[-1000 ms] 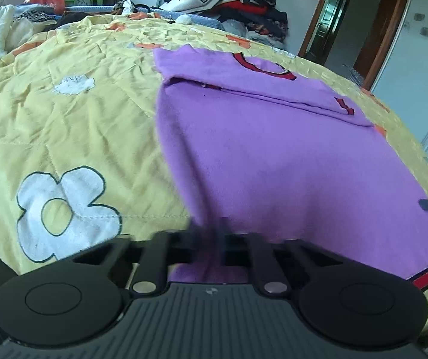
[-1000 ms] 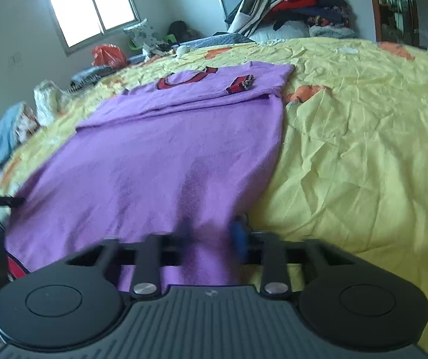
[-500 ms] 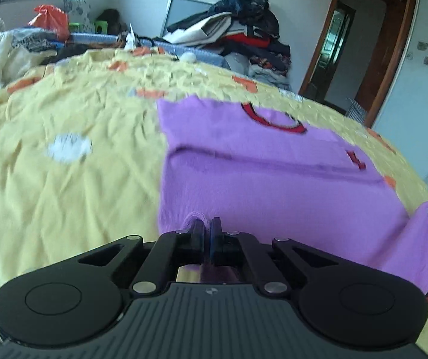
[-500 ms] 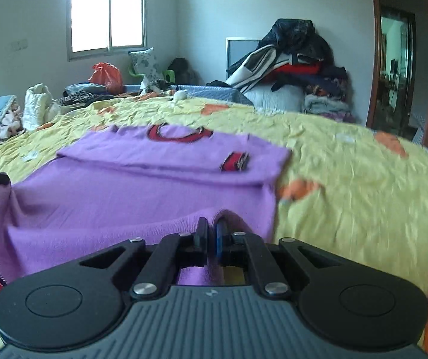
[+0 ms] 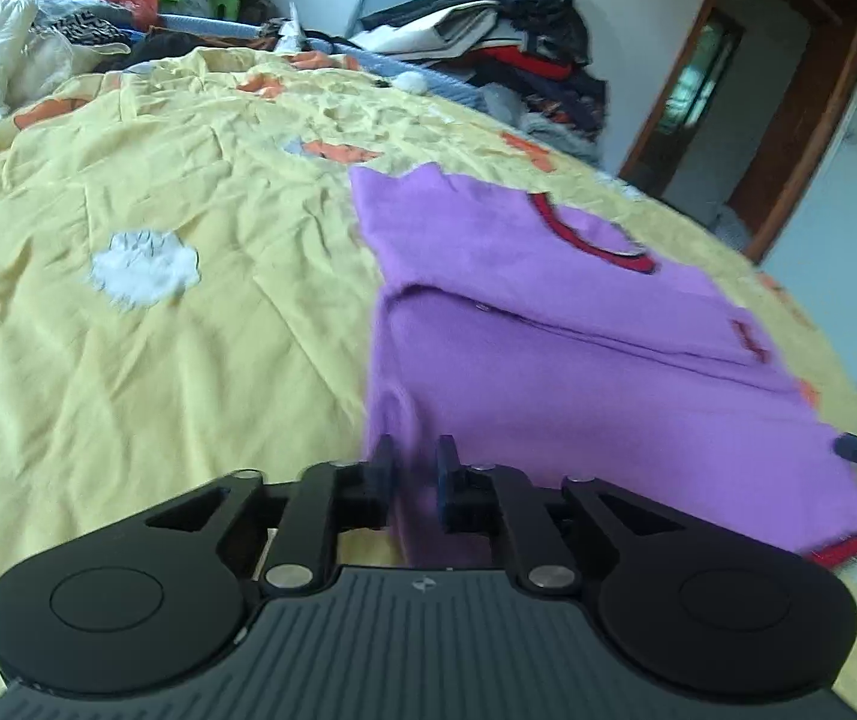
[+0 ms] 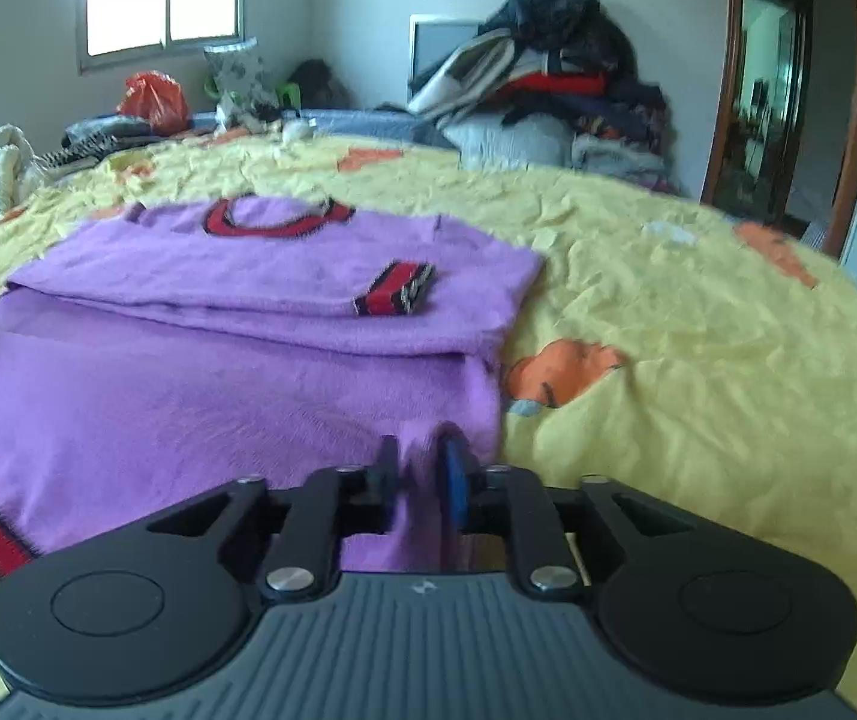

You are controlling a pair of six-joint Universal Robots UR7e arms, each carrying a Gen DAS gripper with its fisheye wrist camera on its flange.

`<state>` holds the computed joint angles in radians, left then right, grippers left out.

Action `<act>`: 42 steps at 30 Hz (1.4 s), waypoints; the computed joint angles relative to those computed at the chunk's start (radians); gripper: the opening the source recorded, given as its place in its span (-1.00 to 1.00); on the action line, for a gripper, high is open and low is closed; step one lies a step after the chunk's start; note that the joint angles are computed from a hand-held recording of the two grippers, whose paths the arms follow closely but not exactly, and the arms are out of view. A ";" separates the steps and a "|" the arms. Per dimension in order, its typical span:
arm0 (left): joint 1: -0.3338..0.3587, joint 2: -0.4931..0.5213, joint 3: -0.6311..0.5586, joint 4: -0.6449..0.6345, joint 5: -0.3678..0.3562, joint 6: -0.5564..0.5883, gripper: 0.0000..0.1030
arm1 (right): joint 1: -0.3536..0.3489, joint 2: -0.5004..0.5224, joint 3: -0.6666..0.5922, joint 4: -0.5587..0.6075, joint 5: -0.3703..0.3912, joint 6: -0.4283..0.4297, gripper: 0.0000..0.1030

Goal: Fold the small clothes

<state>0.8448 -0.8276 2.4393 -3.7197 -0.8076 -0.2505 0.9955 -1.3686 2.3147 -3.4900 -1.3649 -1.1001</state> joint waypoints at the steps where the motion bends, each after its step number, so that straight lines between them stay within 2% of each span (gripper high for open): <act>1: -0.013 -0.012 0.040 -0.031 -0.026 -0.012 -0.65 | -0.024 -0.041 0.022 0.029 0.036 -0.004 -0.25; 3: -0.028 -0.031 0.104 -0.061 -0.074 -0.066 -0.65 | -0.088 -0.134 0.060 0.116 0.125 0.015 0.71; 4: -0.027 -0.030 0.122 -0.076 -0.100 -0.081 -0.64 | -0.132 -0.187 0.080 0.176 0.178 0.012 0.82; 6: -0.019 -0.027 0.153 -0.089 -0.148 -0.128 -0.64 | -0.191 -0.255 0.108 0.241 0.241 -0.008 0.82; 8: 0.004 -0.014 0.162 -0.123 -0.211 -0.159 -0.64 | -0.235 -0.305 0.128 0.291 0.270 -0.020 0.80; 10: 0.016 -0.006 0.158 -0.137 -0.241 -0.182 -0.64 | -0.279 -0.345 0.148 0.330 0.315 -0.030 0.80; 12: 0.056 -0.014 0.143 -0.144 -0.333 -0.204 -0.64 | -0.313 -0.379 0.157 0.388 0.351 -0.026 0.80; 13: 0.062 -0.011 0.136 -0.144 -0.353 -0.210 -0.64 | -0.322 -0.394 0.152 0.435 0.356 -0.021 0.80; 15: 0.062 -0.018 0.123 -0.091 -0.340 -0.240 -0.64 | -0.333 -0.408 0.150 0.486 0.362 -0.024 0.80; 20: 0.089 -0.007 0.120 -0.123 -0.371 -0.259 -0.67 | -0.332 -0.415 0.143 0.535 0.340 -0.030 0.80; 22: 0.087 -0.007 0.120 -0.118 -0.358 -0.257 -0.87 | -0.336 -0.415 0.131 0.569 0.345 -0.017 0.80; 25: 0.099 -0.004 0.120 -0.130 -0.371 -0.269 -0.88 | -0.333 -0.418 0.136 0.583 0.339 -0.032 0.79; 27: 0.102 -0.007 0.119 -0.125 -0.373 -0.274 -0.88 | -0.334 -0.418 0.138 0.607 0.351 -0.047 0.48; 29: 0.102 -0.006 0.118 -0.124 -0.373 -0.273 -0.88 | -0.311 -0.398 0.140 0.577 0.314 -0.034 0.17; 30: 0.100 -0.008 0.117 -0.118 -0.370 -0.275 -0.88 | -0.308 -0.390 0.136 0.582 0.314 -0.033 0.12; 32: 0.098 -0.013 0.116 -0.106 -0.367 -0.274 -0.88 | -0.277 -0.358 0.132 0.537 0.259 -0.003 0.06; 34: 0.094 -0.016 0.115 -0.096 -0.360 -0.274 -0.88 | -0.263 -0.347 0.127 0.537 0.245 -0.004 -0.19; 35: 0.091 -0.014 0.115 -0.098 -0.357 -0.277 -0.88 | -0.252 -0.344 0.123 0.550 0.231 -0.013 -0.60; 36: 0.091 -0.012 0.113 -0.099 -0.358 -0.276 -0.88 | -0.239 -0.334 0.128 0.521 0.206 -0.021 -0.93; 37: 0.093 -0.008 0.110 -0.103 -0.360 -0.273 -0.90 | -0.227 -0.317 0.143 0.463 0.182 -0.037 -0.92; 39: 0.092 0.001 0.112 -0.122 -0.360 -0.273 -0.92 | -0.225 -0.308 0.179 0.368 0.187 -0.079 -0.93; 42: 0.072 0.015 0.124 -0.164 -0.336 -0.269 -0.92 | -0.255 -0.307 0.235 0.243 0.260 -0.135 -0.94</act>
